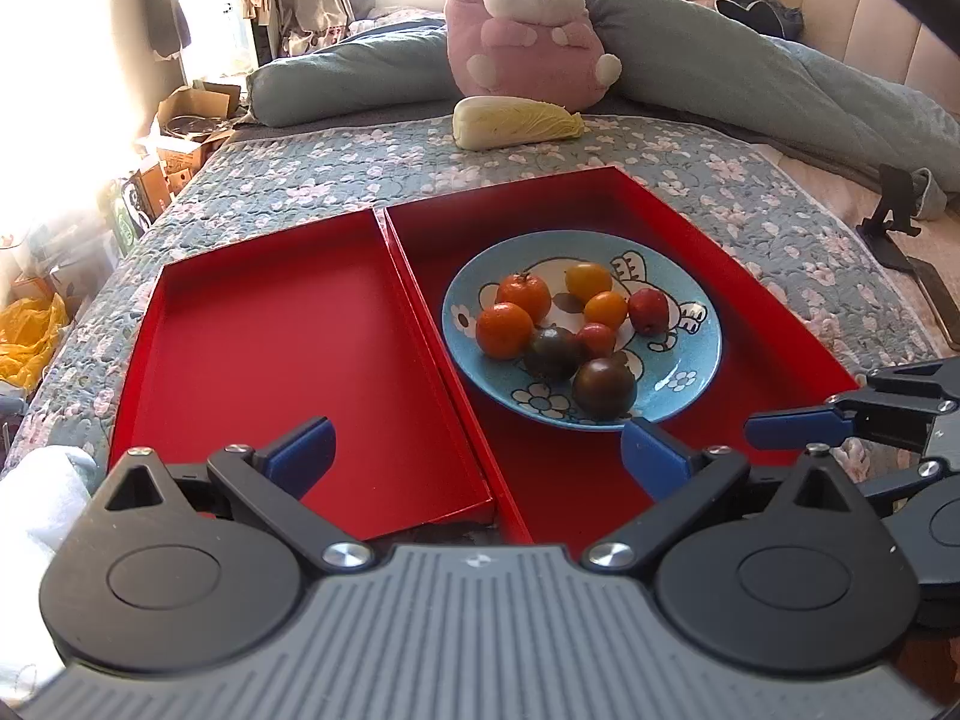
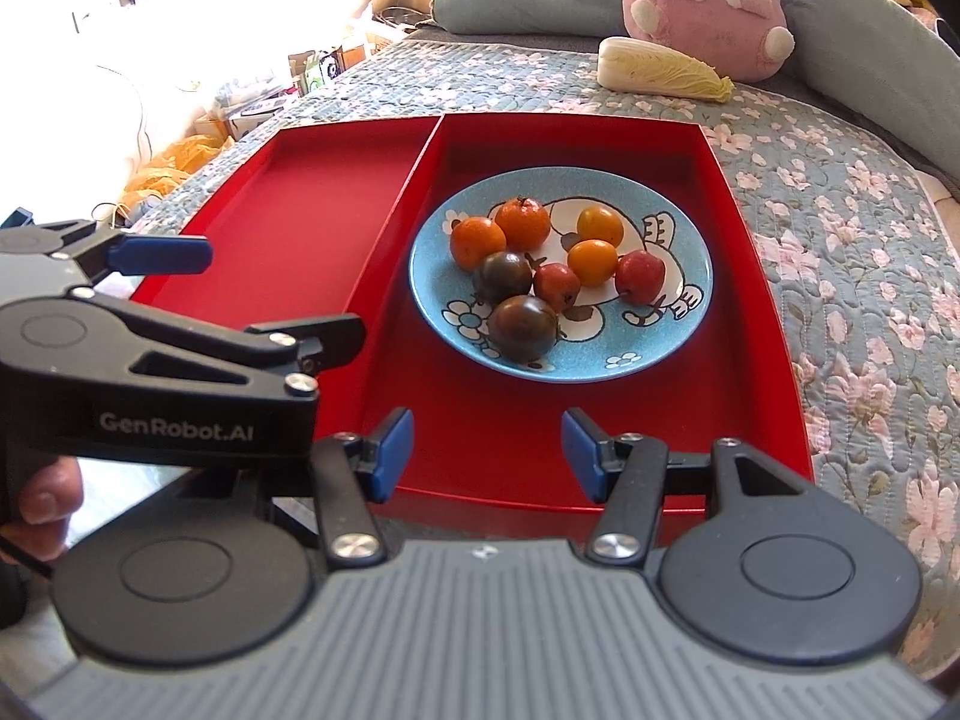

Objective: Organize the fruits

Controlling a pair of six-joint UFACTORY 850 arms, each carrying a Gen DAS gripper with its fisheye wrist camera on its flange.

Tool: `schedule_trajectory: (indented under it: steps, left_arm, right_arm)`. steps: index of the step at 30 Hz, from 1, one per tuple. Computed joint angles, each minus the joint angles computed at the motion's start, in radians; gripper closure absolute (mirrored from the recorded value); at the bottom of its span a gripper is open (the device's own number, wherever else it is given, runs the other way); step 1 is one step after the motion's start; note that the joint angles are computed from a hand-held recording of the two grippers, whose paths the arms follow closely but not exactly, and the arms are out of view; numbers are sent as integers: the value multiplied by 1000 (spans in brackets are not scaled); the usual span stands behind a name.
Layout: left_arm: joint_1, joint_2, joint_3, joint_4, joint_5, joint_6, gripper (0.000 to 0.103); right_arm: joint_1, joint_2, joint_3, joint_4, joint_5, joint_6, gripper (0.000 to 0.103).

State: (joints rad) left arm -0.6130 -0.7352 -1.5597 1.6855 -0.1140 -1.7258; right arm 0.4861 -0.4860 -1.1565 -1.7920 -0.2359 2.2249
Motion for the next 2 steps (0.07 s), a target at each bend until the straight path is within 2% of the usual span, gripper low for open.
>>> schedule_trajectory:
  steps: [2]
  left_arm:
    - [0, 0, 0, 22, 2, -21, 1]
  right_arm:
    - [0, -2, -2, -2, 1, 2, 45]
